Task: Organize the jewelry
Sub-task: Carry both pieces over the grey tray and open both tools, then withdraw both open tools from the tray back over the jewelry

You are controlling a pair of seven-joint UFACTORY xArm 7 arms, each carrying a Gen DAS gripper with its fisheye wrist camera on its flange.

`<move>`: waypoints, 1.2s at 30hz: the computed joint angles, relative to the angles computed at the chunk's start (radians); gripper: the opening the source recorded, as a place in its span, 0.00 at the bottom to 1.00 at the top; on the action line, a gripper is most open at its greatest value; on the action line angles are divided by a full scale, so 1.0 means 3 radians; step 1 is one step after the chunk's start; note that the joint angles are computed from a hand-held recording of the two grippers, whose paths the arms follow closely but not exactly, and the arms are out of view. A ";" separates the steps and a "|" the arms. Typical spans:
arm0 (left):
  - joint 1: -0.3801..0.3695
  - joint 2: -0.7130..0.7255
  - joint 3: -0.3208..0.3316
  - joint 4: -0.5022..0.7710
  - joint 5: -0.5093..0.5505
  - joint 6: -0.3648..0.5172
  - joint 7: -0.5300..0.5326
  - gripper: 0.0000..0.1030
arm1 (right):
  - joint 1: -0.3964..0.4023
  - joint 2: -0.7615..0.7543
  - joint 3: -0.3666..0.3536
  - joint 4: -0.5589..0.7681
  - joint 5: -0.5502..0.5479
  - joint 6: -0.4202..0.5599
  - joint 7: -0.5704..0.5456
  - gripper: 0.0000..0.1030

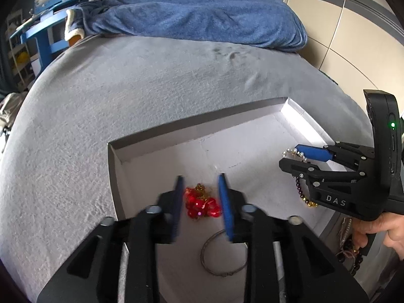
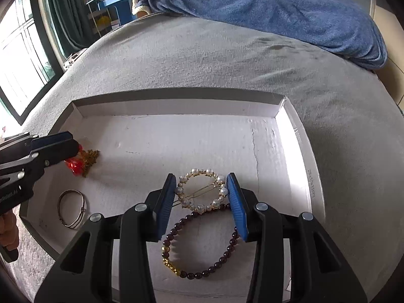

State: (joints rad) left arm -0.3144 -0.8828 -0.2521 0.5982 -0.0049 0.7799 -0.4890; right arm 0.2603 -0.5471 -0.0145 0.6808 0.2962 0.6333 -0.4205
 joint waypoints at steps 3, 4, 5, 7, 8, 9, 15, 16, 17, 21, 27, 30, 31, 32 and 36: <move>0.0002 -0.0029 -0.0024 0.0001 0.0014 -0.0026 -0.0021 0.57 | 0.0006 -0.0035 -0.0008 -0.0015 0.0007 -0.0026 -0.0011 0.46; 0.0004 -0.0049 -0.0037 0.0000 0.0022 -0.0047 -0.0033 0.64 | 0.0015 -0.0050 -0.0017 -0.0019 0.0022 -0.0029 -0.0015 0.51; 0.0000 -0.0075 -0.0045 -0.0003 0.0028 -0.0062 -0.0040 0.69 | 0.0033 -0.0086 -0.0038 -0.0038 0.0055 -0.0045 -0.0032 0.52; -0.0007 -0.0106 -0.0066 0.0004 0.0033 -0.0078 -0.0060 0.76 | 0.0041 -0.0154 -0.0056 -0.0075 0.0072 -0.0052 -0.0050 0.54; -0.0006 -0.0137 -0.0082 0.0005 0.0036 -0.0080 -0.0083 0.78 | 0.0039 -0.0180 -0.0061 -0.0085 0.0074 -0.0046 -0.0051 0.54; -0.0012 -0.0168 -0.0094 0.0003 0.0032 -0.0082 -0.0106 0.78 | 0.0036 -0.0232 -0.0074 -0.0109 0.0083 -0.0043 -0.0051 0.55; -0.0020 -0.0426 -0.0239 0.0013 0.0081 0.0064 -0.0273 0.85 | 0.0027 -0.0590 -0.0159 -0.0210 0.0128 0.0033 -0.0044 0.62; -0.0031 -0.0471 -0.0255 0.0017 0.0086 0.0101 -0.0290 0.86 | 0.0027 -0.0663 -0.0168 -0.0230 0.0126 0.0047 -0.0047 0.63; -0.0047 -0.0530 -0.0275 0.0025 0.0093 0.0147 -0.0303 0.86 | 0.0026 -0.0729 -0.0170 -0.0247 0.0122 0.0064 -0.0044 0.64; -0.0094 -0.0804 -0.0355 0.0007 0.0073 0.0309 -0.0420 0.87 | 0.0010 -0.1058 -0.0200 -0.0361 0.0113 0.0196 0.0003 0.67; -0.0216 -0.1100 -0.0509 -0.0020 0.0040 0.0584 -0.0507 0.88 | -0.0044 -0.1586 -0.0223 -0.0559 0.0076 0.0421 0.0114 0.68; -0.0253 -0.1197 -0.0555 -0.0015 0.0020 0.0694 -0.0536 0.88 | -0.0077 -0.1795 -0.0218 -0.0648 0.0045 0.0490 0.0178 0.70; -0.0257 -0.1227 -0.0567 -0.0015 0.0012 0.0716 -0.0550 0.88 | -0.0087 -0.1860 -0.0217 -0.0679 0.0037 0.0508 0.0201 0.73; -0.0261 -0.1275 -0.0589 -0.0014 0.0004 0.0752 -0.0577 0.88 | -0.0097 -0.1907 -0.0219 -0.0698 0.0028 0.0530 0.0226 0.74; -0.0309 -0.1428 -0.0648 -0.0058 -0.0062 0.0851 -0.0661 0.89 | -0.0133 -0.2111 -0.0251 -0.0796 -0.0030 0.0616 0.0249 0.74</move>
State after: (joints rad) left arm -0.4071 -1.3113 -0.4463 0.5808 -0.0234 1.0353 -0.6874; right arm 0.2205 -1.1804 -0.0898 0.4421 0.2871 0.8181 -0.3459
